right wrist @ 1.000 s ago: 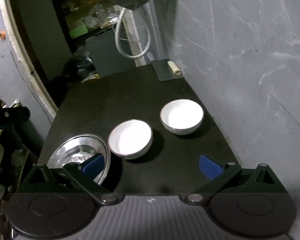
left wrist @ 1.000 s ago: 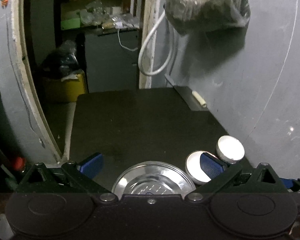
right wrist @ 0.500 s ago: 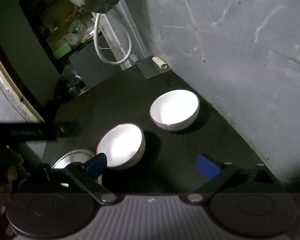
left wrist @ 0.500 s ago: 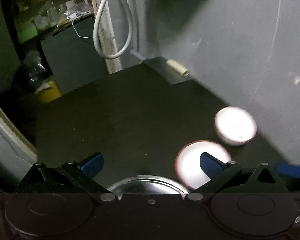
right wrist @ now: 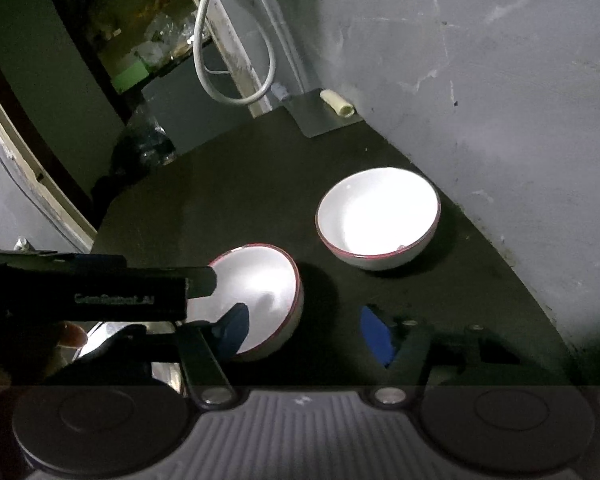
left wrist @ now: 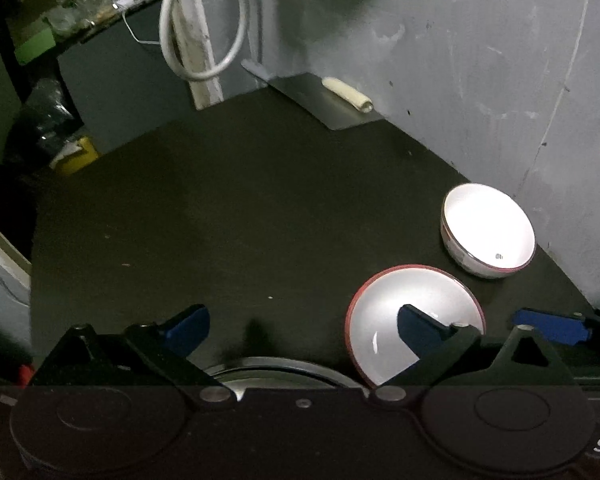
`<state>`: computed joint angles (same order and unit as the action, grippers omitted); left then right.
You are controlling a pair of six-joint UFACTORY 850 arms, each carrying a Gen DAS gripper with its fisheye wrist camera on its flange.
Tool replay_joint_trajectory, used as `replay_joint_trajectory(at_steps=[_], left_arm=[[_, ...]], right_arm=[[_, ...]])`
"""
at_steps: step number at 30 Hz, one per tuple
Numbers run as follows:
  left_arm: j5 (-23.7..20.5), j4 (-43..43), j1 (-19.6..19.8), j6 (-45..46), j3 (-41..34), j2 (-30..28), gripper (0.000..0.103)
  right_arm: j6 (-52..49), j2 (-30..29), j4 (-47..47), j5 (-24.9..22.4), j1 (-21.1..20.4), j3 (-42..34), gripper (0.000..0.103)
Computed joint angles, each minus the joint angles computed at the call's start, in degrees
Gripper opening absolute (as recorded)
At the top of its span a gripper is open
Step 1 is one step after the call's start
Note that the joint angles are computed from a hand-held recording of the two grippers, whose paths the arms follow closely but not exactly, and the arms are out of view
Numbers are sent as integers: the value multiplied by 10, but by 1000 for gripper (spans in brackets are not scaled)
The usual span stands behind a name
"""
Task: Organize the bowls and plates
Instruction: 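Close the left gripper on the white bowl rim while the right gripper grips it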
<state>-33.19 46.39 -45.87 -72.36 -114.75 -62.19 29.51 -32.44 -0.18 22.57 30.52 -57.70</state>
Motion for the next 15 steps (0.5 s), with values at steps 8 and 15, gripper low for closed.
replay_joint_trajectory(at_steps=[8, 15], left_arm=[[31, -87, 11, 73, -28, -19, 62], [27, -195, 17, 165, -63, -38, 19]], right_arm=[[45, -13, -53, -15, -7, -17, 44], [118, -19, -133, -9, -12, -24, 30]])
